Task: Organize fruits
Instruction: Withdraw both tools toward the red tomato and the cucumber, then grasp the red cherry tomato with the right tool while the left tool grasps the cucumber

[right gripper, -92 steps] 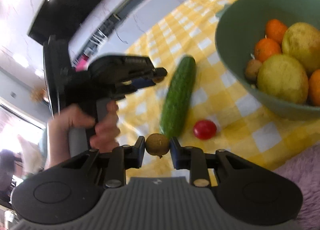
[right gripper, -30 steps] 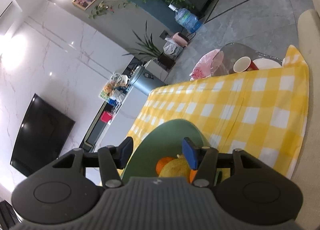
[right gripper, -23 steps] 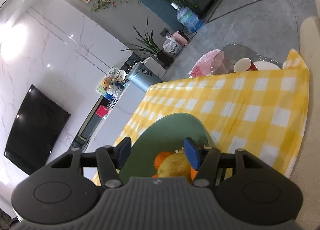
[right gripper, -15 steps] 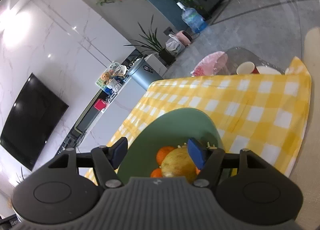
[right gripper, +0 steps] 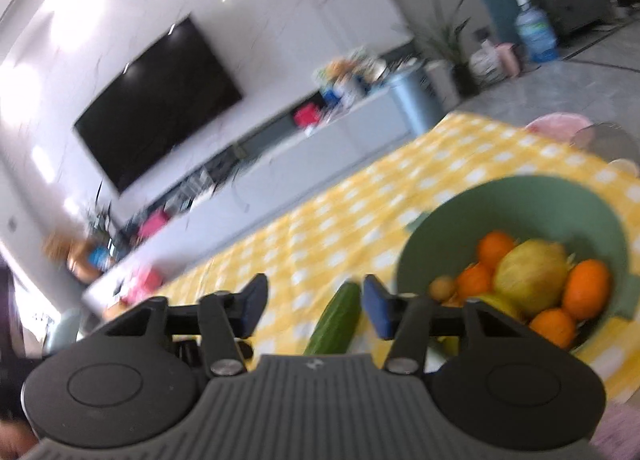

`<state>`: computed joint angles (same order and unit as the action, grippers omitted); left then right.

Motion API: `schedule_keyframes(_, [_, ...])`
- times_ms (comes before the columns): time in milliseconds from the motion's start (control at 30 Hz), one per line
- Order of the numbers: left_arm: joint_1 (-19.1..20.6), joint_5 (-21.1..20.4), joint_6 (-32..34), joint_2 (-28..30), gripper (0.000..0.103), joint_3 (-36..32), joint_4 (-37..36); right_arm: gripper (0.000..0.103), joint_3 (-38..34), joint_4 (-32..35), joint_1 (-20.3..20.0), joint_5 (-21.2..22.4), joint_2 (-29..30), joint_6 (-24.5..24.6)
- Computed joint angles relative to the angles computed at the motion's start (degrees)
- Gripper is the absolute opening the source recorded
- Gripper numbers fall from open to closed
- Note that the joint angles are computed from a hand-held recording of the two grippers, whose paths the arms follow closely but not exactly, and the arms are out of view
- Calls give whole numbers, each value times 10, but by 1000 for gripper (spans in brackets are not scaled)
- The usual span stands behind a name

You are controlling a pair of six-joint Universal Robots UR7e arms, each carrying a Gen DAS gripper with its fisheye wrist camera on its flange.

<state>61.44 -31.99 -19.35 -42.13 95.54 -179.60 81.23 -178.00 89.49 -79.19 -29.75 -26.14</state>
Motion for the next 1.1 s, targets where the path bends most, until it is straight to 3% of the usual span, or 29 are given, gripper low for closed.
schedule_keyframes(133, [12, -7, -1, -13, 73, 15, -23, 44, -28, 101, 15, -59, 13, 0])
schedule_keyframes(333, [32, -33, 10, -18, 73, 21, -43, 44, -109, 156, 48, -263, 79, 42])
schedule_keyframes(567, [51, -57, 23, -15, 73, 17, -42, 44, -196, 204, 66, -346, 139, 53])
schedule_keyframes(700, [57, -62, 17, -15, 73, 16, -39, 44, -206, 221, 69, -354, 144, 36])
schedule_keyframes(867, [62, -76, 13, -12, 73, -4, 3, 24, -208, 242, 69, -333, 142, 30])
schedule_keyframes(1100, [85, -134, 51, 29, 73, -103, 103, 23, -184, 242, 59, -301, 119, 28])
